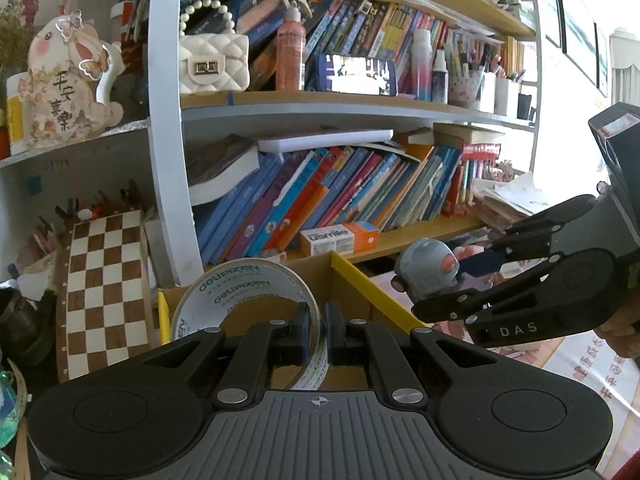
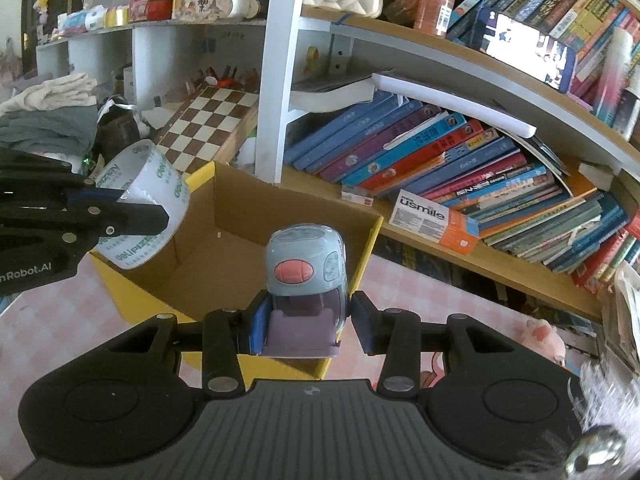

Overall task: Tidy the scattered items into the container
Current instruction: 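Lift and carry the gadget and tape roll with both tools over the yellow box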

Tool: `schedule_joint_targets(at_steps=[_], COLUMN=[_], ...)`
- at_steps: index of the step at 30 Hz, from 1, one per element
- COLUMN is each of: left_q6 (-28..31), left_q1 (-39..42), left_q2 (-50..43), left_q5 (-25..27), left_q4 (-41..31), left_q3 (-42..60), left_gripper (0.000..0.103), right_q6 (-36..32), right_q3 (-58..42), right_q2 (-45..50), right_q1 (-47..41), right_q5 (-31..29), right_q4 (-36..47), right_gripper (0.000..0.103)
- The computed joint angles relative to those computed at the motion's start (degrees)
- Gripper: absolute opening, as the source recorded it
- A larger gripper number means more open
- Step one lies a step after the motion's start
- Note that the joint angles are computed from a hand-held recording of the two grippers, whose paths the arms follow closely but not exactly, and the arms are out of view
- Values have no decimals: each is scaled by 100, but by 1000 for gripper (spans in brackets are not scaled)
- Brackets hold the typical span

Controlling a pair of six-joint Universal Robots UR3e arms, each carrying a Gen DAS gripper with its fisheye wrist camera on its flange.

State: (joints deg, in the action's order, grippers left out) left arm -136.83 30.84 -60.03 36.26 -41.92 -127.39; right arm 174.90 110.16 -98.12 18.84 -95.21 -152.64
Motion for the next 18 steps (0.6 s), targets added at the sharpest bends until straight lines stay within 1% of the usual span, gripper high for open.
schedule_joint_targets(at_steps=[4, 7, 13, 18], left_q6=[-207, -322, -395, -344], left_q1=[-236, -427, -813, -1080], left_q2=[-554, -995, -1816, -2345], left_q5=[244, 441, 841, 1126], left_q4=[401, 575, 768, 770], left_q3=[217, 459, 1019, 1426], left_gripper=[7, 7, 7, 7], right_q6=[-154, -307, -645, -842], right_q3=[-172, -308, -663, -998], right_q2=[223, 416, 900, 1306], right_q1=[-138, -197, -286, -346], right_q5=[191, 304, 476, 602], right_q4=[29, 50, 84, 131], right_gripper=[40, 40, 40, 40])
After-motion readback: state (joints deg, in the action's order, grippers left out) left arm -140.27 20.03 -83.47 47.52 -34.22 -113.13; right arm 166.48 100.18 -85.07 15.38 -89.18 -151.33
